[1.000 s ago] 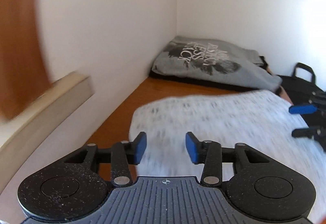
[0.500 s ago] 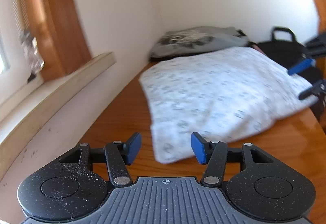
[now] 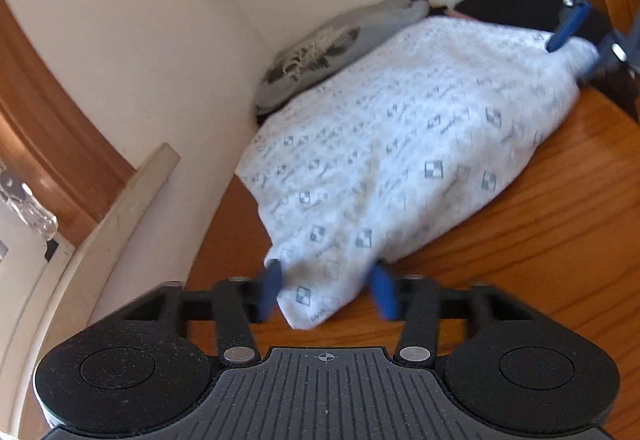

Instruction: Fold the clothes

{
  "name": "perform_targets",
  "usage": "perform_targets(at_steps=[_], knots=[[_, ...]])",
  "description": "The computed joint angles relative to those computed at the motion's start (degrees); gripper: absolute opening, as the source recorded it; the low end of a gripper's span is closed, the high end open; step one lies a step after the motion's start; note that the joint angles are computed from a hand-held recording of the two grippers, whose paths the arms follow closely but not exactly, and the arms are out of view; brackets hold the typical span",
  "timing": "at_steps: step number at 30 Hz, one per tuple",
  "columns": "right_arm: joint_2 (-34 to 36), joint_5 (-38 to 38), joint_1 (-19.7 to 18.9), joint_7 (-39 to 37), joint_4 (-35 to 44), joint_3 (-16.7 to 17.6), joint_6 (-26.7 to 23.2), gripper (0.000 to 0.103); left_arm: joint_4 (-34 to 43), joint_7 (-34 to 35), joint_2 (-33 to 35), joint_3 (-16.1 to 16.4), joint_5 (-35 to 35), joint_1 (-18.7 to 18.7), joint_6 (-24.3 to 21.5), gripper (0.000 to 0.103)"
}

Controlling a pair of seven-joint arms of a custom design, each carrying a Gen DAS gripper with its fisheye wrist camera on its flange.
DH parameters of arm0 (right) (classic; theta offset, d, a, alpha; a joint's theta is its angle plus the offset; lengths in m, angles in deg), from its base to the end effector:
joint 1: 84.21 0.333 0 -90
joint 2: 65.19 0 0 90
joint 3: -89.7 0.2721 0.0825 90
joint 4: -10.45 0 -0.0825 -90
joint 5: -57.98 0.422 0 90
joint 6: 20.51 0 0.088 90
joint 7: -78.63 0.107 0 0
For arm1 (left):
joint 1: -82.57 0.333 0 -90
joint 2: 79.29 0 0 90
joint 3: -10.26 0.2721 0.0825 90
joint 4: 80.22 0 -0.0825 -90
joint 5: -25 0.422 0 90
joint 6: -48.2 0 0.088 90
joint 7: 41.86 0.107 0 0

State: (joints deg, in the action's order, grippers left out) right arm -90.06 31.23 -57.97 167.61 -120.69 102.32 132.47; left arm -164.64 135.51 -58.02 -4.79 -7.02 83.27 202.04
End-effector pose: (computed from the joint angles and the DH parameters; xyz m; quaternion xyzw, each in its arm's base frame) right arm 0.3969 0.3500 0.5561 -0.8704 0.2337 -0.3631 0.2366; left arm 0.7271 -0.1374 0.5176 -0.1120 0.8786 -0.3057 0.3494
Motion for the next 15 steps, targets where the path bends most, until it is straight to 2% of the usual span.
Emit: perform_targets(at_steps=[1, 2, 4, 7, 10, 13, 15], knots=[[0.0, -0.6, -0.3, 0.0, 0.0, 0.2, 0.1, 0.015, 1.0, -2.7, 0.4, 1.1, 1.7, -0.7, -1.3, 0.014], [0.0, -0.8, -0.4, -0.1, 0.0, 0.2, 0.1, 0.015, 2.1, -5.3, 0.9, 1.9, 3.5, -1.3, -2.6, 0.011], [-0.9, 4.8, 2.3, -2.9, -0.2, -2.9, 0.3, 0.012, 3.7, -7.8, 1.2, 2.3, 4.2, -0.8, -5.2, 0.01], [-2.2, 14.1, 6.2, -7.9, -0.6, -6.9, 0.7, 0.011, 4.1, -7.6, 1.0, 2.3, 4.8, 0.2, -6.9, 0.01], [-2.0, 17.5, 6.8, -11.5, -0.4, -7.2, -0.3, 0.013, 5.7, -9.5, 1.1, 2.6, 4.1, 1.5, -11.4, 0.011], [-2.7, 22.0, 7.0, -12.4, -0.8, -8.4, 0.0, 0.025, 8.9, -12.6, 1.8, 2.9, 2.4, 2.9, -17.2, 0.023], [-3.9, 25.8, 7.3, -12.5, -1.3, -10.0, 0.6, 0.033, 11.9, -14.7, 3.0, 2.6, 0.1, 4.0, -19.8, 0.041]])
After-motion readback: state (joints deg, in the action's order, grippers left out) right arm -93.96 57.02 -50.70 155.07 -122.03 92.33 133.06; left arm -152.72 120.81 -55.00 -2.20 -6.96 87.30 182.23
